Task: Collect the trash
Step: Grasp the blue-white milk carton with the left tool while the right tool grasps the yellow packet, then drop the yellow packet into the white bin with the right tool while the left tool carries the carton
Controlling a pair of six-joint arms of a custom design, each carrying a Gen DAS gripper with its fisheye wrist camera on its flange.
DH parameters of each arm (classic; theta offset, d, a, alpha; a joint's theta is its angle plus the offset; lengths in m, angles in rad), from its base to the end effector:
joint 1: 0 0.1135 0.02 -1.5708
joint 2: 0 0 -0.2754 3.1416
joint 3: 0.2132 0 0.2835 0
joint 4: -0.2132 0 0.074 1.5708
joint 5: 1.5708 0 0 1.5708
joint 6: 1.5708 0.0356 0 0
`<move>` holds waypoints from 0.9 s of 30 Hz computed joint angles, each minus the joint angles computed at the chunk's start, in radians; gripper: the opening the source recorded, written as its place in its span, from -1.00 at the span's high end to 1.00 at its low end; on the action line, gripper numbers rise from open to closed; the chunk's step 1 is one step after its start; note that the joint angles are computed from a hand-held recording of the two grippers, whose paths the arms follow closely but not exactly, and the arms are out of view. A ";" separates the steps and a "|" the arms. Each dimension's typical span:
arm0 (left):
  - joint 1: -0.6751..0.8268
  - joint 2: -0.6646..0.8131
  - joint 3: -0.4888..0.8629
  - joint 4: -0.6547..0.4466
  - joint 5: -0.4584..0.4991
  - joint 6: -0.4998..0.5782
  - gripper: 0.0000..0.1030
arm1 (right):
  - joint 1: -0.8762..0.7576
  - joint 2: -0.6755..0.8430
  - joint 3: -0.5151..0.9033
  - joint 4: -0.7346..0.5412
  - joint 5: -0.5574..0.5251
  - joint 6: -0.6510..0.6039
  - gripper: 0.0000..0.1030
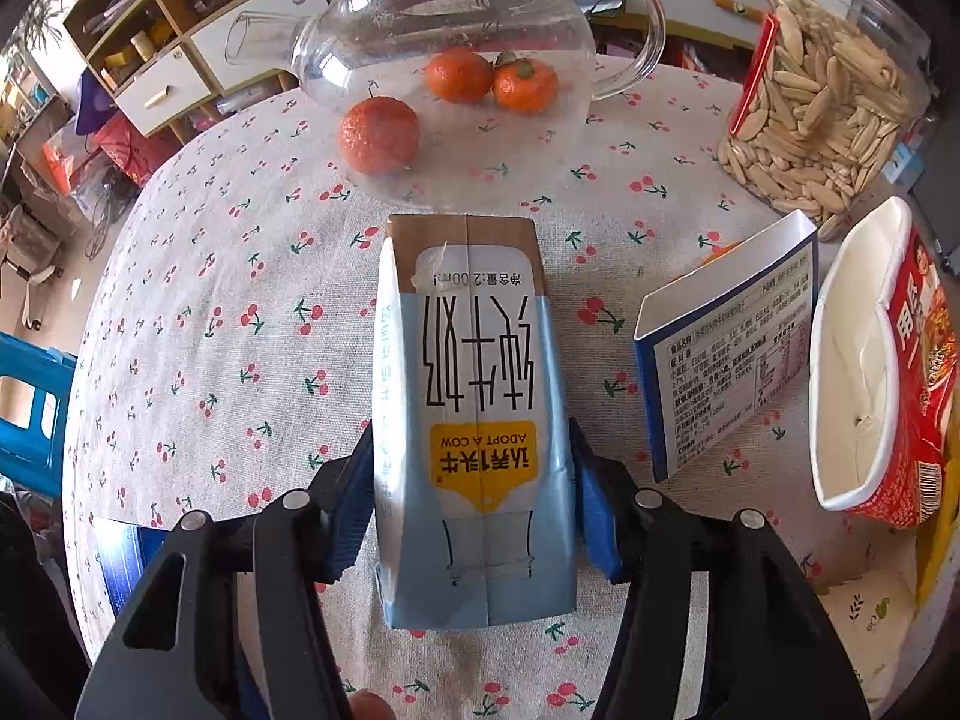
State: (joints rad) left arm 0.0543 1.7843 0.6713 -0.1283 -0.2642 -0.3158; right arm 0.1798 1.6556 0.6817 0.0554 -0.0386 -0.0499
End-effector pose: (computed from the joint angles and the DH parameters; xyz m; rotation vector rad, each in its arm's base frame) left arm 0.2888 0.0250 0.0581 -0.5690 2.7076 0.3044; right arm 0.3099 0.0577 0.1054 -0.3016 2.4729 0.1027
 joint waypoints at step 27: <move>-0.173 -0.509 -0.183 -0.112 -0.050 -0.017 -0.10 | 0.134 0.167 0.027 0.056 0.059 -0.537 -0.31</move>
State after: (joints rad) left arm -0.1185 1.2751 0.4879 -0.2401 -0.3145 -0.3324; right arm 0.3143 1.8222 0.7088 0.1119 0.0204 -0.5867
